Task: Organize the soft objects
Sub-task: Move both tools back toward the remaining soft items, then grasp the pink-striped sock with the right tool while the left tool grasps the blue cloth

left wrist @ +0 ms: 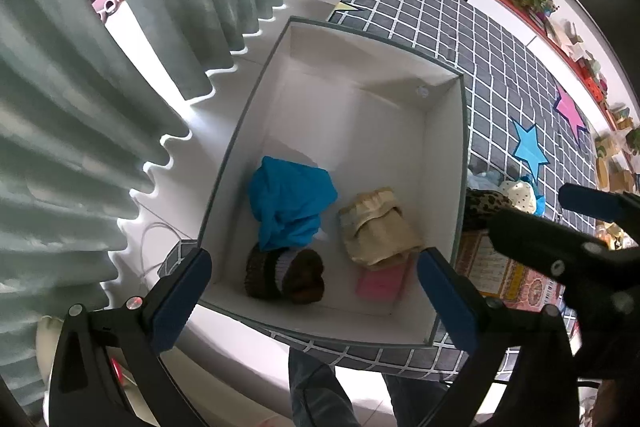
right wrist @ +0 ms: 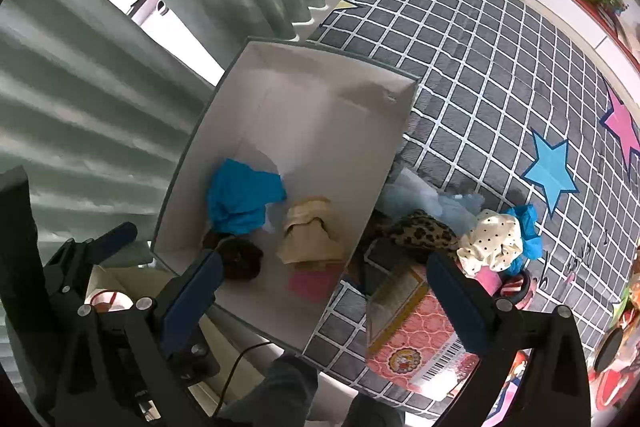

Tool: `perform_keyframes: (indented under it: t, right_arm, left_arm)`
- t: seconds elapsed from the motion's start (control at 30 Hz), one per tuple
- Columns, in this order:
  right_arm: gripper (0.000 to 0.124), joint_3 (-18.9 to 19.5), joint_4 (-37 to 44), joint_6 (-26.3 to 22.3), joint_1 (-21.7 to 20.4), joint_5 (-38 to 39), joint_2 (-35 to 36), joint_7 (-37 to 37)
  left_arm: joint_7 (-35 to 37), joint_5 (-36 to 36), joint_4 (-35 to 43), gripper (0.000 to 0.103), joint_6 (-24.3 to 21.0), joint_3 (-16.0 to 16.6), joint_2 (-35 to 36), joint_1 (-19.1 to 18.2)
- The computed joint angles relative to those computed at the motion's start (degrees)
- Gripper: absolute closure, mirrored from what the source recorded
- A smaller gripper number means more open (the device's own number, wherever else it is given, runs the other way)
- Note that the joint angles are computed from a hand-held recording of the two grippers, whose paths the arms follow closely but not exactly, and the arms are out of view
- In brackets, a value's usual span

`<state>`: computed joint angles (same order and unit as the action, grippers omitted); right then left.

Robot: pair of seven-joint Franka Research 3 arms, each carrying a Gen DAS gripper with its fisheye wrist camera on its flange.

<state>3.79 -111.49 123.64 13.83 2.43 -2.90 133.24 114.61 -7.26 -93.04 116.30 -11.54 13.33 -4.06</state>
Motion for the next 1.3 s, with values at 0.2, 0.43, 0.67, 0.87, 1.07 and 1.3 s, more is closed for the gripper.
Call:
perform_keyframes:
  t: [0.2,0.43,0.67,0.87,1.07,1.3]
  right_arm:
    - [0.021,-0.72,-4.78,0.93,-1.69,-0.1,-4.84,1.26]
    - [0.021,-1.36,-15.84,0.38,-7.12,-1.58,-15.76,6.18]
    - [0.021,-2.38,-28.36,-1.68,-12.74,1.15,-25.22,9.66]
    - [0.021,-3.39,-36.95,-1.96,-14.96,5.87,-28.11,8.95]
    - [0.021,-4.64,-40.79,2.67,-13.76,12.09,-24.49,3.83]
    - [0.021,-4.19,-41.26,7.66,-13.81,12.56,-17.69,-0.51]
  left_arm:
    - [-0.3,0.18,1.24,0.0,-1.75,-0.49,0.7,-0.7]
    - [-0.29,0.18,3.83,0.0,-4.41,-1.5,1.89,-2.2]
    - [0.26,0.26,6.37,0.0,-6.75,-2.51,3.06,-4.09]
    - [0.61,1.44,8.62,0.0,-9.59,-3.53,4.17,-6.53]
    - [0.96,3.94,8.86,0.0,-10.42,-4.6,4.3,-9.83]
    - [0.74,7.94,9.42,0.0,-10.92,-5.93,5.24,-14.55]
